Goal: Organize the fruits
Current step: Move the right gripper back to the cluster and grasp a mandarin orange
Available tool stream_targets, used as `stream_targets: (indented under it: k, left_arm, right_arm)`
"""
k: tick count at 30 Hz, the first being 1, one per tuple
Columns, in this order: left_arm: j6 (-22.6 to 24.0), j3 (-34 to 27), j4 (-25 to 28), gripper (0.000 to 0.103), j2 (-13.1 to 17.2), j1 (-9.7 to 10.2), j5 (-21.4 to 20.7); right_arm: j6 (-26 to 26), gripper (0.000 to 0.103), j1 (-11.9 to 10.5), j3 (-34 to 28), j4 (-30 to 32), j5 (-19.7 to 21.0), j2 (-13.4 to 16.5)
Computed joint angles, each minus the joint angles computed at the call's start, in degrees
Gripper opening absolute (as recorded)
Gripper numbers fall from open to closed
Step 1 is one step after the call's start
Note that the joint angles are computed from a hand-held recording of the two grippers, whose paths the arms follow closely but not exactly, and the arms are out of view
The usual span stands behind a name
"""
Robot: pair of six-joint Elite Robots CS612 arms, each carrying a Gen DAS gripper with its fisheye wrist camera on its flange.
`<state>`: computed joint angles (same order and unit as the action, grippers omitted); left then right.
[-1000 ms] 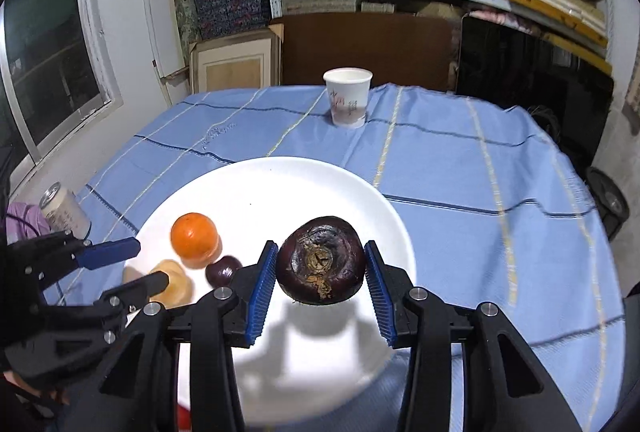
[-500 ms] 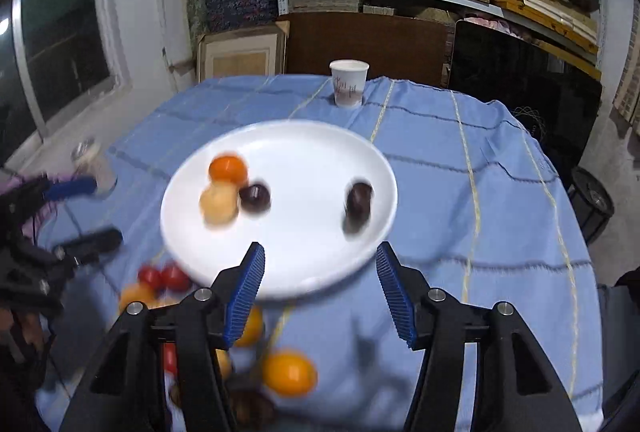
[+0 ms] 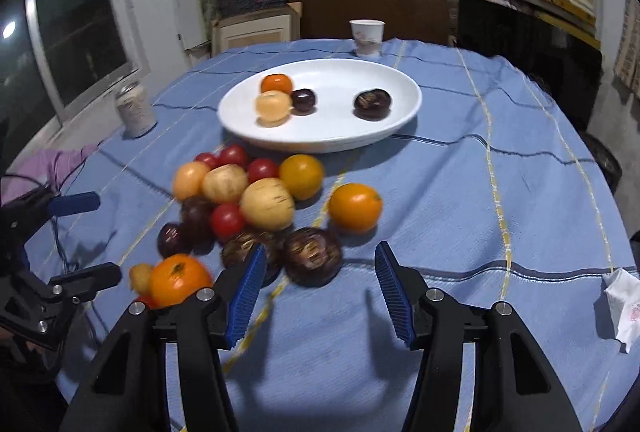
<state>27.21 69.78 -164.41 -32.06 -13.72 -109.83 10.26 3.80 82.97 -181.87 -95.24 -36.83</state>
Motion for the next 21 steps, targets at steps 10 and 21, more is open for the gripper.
stream_targets:
  k: [10, 21]
  left_arm:
    - [-0.53, 0.83, -0.78, 0.097, 0.07, -0.35, 2.34]
    - [-5.74, -6.97, 9.62, 0.099, 3.26, 0.19, 1.66]
  right_arm:
    - [2.16, 0.057, -0.02, 3.74, -2.82, 2.20, -0.77]
    - [2.22, 0.057, -0.12, 4.25, -4.17, 3.24, -0.81]
